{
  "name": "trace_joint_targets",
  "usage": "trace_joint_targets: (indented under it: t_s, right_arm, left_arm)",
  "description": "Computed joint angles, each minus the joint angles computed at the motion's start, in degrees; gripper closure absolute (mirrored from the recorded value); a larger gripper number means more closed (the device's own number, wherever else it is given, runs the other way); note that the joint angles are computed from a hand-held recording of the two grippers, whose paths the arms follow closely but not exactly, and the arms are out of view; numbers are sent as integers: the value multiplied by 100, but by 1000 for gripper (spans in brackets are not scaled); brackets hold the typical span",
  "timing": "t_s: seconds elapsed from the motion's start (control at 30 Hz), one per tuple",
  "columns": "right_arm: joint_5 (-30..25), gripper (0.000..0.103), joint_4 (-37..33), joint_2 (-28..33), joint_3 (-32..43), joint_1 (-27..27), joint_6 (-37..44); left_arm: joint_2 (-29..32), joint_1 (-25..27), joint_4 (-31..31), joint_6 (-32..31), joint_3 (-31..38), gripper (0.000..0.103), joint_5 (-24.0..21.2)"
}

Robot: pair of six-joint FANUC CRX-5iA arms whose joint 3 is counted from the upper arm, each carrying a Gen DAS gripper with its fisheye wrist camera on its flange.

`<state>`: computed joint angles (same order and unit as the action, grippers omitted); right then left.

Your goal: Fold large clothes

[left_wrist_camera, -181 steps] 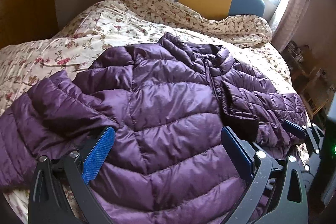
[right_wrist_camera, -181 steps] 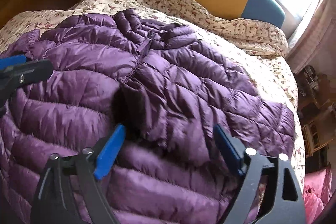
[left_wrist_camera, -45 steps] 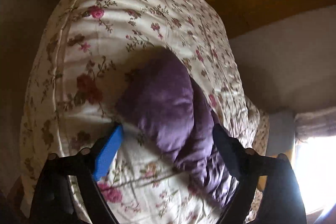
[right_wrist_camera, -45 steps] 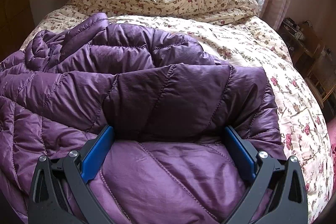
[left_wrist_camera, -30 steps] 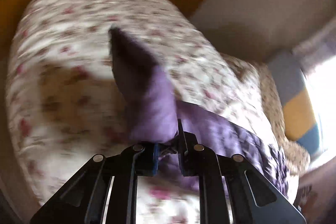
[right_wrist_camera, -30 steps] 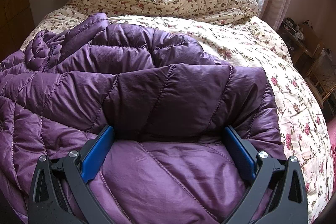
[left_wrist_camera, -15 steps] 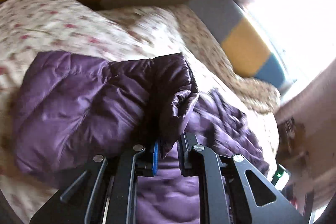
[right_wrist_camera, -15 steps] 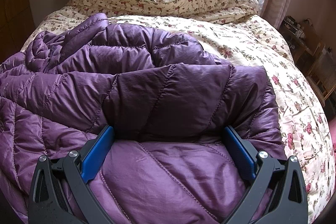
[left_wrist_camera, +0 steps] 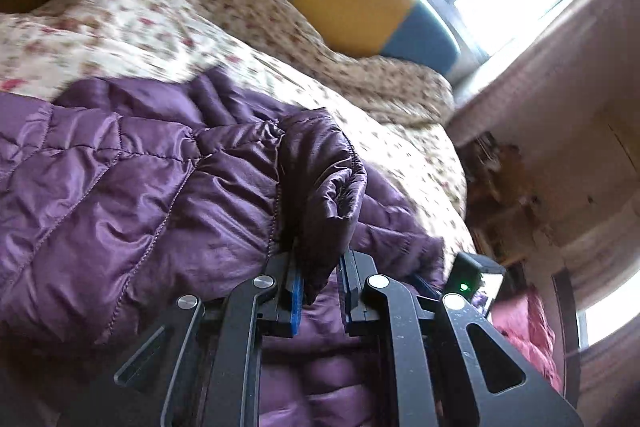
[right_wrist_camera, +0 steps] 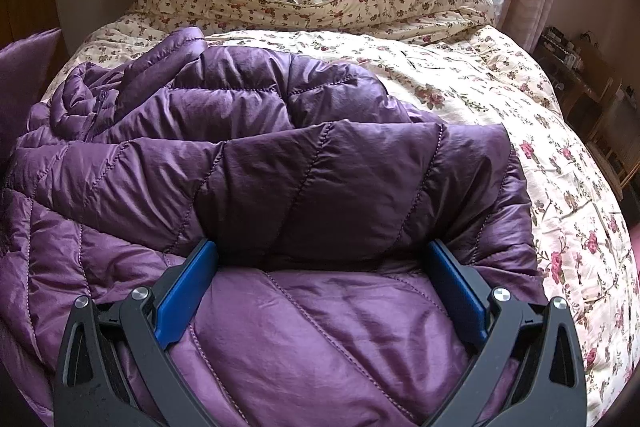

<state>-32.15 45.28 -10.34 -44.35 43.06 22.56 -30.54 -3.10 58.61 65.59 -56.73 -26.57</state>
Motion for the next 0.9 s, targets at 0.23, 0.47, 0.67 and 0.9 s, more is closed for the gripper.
trace_joint_targets:
  t_s: [0.23, 0.47, 0.67, 0.9]
  right_arm:
    - [51, 2, -31, 3, 6, -4, -6]
    - [76, 2, -12, -28, -19, -28, -6]
    - [19, 11, -50, -149, -19, 35, -15]
    - [-112, 37, -385, -560, 4, 33, 16]
  left_arm:
    - [862, -1486, 2463, -2131, 4, 89, 627]
    - [1061, -1579, 2814, -2572, -54, 73, 403]
    - [620, -1262, 2192, -2101, -254, 49, 387]
    - [56, -671, 860, -1331, -349, 49, 102]
